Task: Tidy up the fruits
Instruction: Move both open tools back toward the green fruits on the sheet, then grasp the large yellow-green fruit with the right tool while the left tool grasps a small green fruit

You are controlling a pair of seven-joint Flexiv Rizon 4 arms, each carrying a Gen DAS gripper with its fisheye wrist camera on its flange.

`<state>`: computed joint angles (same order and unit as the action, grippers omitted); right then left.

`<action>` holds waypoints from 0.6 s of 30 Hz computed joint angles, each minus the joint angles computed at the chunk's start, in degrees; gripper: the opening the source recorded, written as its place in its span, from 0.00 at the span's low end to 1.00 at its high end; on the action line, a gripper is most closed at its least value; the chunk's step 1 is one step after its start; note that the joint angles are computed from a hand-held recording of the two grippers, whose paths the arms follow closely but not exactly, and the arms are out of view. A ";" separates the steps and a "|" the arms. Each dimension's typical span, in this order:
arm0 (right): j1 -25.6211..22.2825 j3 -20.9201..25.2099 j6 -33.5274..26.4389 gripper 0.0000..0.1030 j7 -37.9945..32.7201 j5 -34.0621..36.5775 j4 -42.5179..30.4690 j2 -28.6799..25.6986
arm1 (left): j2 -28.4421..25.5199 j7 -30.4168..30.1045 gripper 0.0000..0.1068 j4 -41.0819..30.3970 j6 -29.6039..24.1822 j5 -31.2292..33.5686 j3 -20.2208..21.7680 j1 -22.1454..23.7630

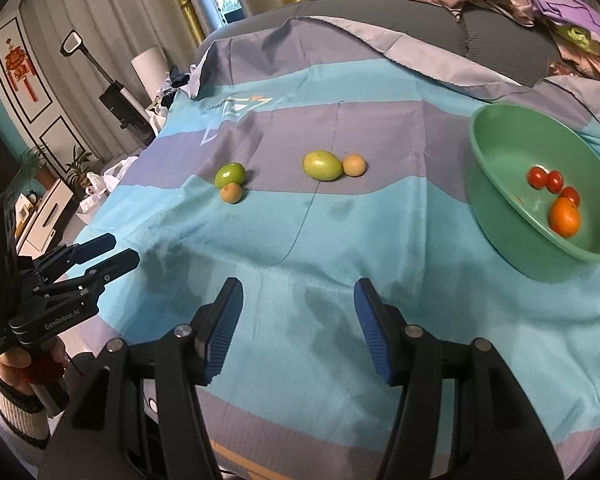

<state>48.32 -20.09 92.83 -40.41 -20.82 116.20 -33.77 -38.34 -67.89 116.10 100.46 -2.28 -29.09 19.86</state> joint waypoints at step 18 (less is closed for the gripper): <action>-15.56 14.43 -9.05 0.56 -6.01 -3.73 -17.39 -8.98 | -8.55 10.62 0.57 -14.93 -10.47 -6.97 -3.20 -0.54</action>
